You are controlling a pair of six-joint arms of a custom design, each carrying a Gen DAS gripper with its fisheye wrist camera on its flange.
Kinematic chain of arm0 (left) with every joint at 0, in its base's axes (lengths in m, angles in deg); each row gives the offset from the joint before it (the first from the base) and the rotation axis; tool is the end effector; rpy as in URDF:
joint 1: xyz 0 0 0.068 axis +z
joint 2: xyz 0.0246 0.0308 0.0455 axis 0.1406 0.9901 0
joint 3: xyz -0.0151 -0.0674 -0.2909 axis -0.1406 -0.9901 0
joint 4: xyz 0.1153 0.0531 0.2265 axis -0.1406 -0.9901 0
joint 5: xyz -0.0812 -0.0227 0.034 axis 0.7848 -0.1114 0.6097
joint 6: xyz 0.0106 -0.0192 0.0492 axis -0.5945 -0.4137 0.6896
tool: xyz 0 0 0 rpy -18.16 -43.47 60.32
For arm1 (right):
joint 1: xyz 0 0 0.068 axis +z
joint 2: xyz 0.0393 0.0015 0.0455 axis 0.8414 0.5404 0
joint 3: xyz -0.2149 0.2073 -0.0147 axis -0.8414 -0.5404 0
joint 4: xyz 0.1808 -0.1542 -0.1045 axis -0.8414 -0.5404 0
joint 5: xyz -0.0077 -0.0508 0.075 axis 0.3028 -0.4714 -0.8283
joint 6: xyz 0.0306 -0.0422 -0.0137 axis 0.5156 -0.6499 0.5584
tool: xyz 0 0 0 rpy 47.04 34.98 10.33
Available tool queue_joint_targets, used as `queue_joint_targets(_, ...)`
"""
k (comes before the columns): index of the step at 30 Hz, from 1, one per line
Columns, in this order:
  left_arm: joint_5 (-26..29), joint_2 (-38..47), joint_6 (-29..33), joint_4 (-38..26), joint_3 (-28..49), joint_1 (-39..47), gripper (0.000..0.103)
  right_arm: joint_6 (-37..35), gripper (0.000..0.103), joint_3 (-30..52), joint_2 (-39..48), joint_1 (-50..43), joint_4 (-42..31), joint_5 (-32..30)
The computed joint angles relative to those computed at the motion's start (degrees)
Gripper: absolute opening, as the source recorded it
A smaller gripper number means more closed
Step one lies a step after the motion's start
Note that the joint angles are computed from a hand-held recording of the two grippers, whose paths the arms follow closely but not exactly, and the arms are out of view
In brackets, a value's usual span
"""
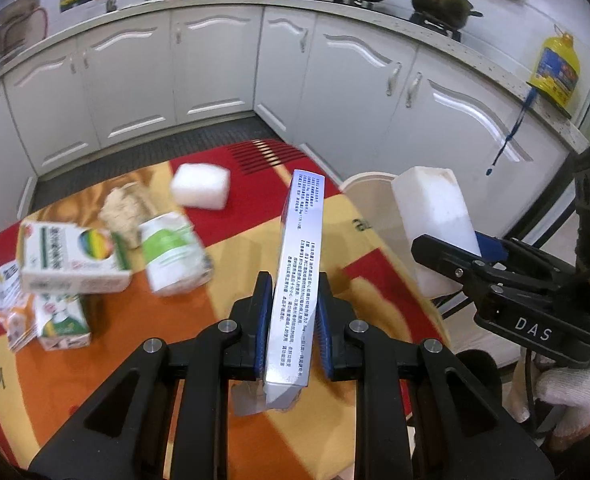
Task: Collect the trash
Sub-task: 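Carry the box and sponge to the bin and open both tools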
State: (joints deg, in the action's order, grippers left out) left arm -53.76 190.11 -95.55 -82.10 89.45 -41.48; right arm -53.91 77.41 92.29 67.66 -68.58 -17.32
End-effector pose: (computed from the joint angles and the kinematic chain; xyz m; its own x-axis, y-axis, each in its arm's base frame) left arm 0.2317 -0.2494 0.1648 -0.7600 -0.0970 -0.6426 0.0110 0.9867 -0.1620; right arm 0.2725 0.0634 0.1638 -0.7130 -0.2032 -0.6711 -0.4637 0.8545 0.2340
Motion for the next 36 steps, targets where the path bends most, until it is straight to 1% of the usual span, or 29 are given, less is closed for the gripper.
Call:
queue_joint_targets(5,0.97,4.73,1.99,-1.08,6.34,0.28,0.018,-1.59,0.056,1.38,0.55,-5.50,-1.51,-1.30)
queue_joint_targets(12,5.41,12.59,3.96,-2.11,15.87,1.53,0.018,-2.67,0.057,2.99,3.68,-10.06,-1.23,-1.07)
queue_joint_targets(18,8.93,19.57,5.09,-4.22,24.95,2.50,0.018,-3.37,0.057,5.35,8.83,-14.34,-0.77,-1.58)
queue_joint_targets(23,13.42,25.60,4.49,-5.10,31.74,4.04,0.018,-4.07,0.057,8.43,14.33,-16.61,-0.49,-0.91)
queue_joint_targets(29,15.48,30.99,3.67,-6.43,37.92,4.62,0.019,-4.24,0.057,11.47,20.04,-17.95,-0.32,0.33)
queue_joint_targets(30,15.73,31.48,3.70,-6.46,38.37,4.67,0.021,-4.16,0.059,12.08,21.10,-18.22,-0.34,0.36)
queue_joint_targets(31,15.80,31.78,3.65,-6.41,38.57,4.70,0.030,-4.11,0.059,12.56,21.86,-18.41,-0.48,0.45)
queue_joint_targets(32,15.92,32.07,3.43,-6.40,38.77,4.80,0.036,-4.07,0.062,13.19,22.74,-18.57,-0.82,0.62)
queue_joint_targets(33,16.18,31.96,3.26,-6.07,38.39,4.87,0.045,-4.07,0.064,13.58,23.43,-18.74,-0.97,0.77)
queue_joint_targets(34,16.54,31.74,3.19,-5.46,37.77,4.94,0.051,-3.90,0.068,13.81,24.01,-18.90,-0.97,0.99)
queue_joint_targets(36,16.25,31.43,3.50,-5.10,37.21,4.82,0.051,-3.90,0.068,13.83,24.64,-19.29,-0.95,0.81)
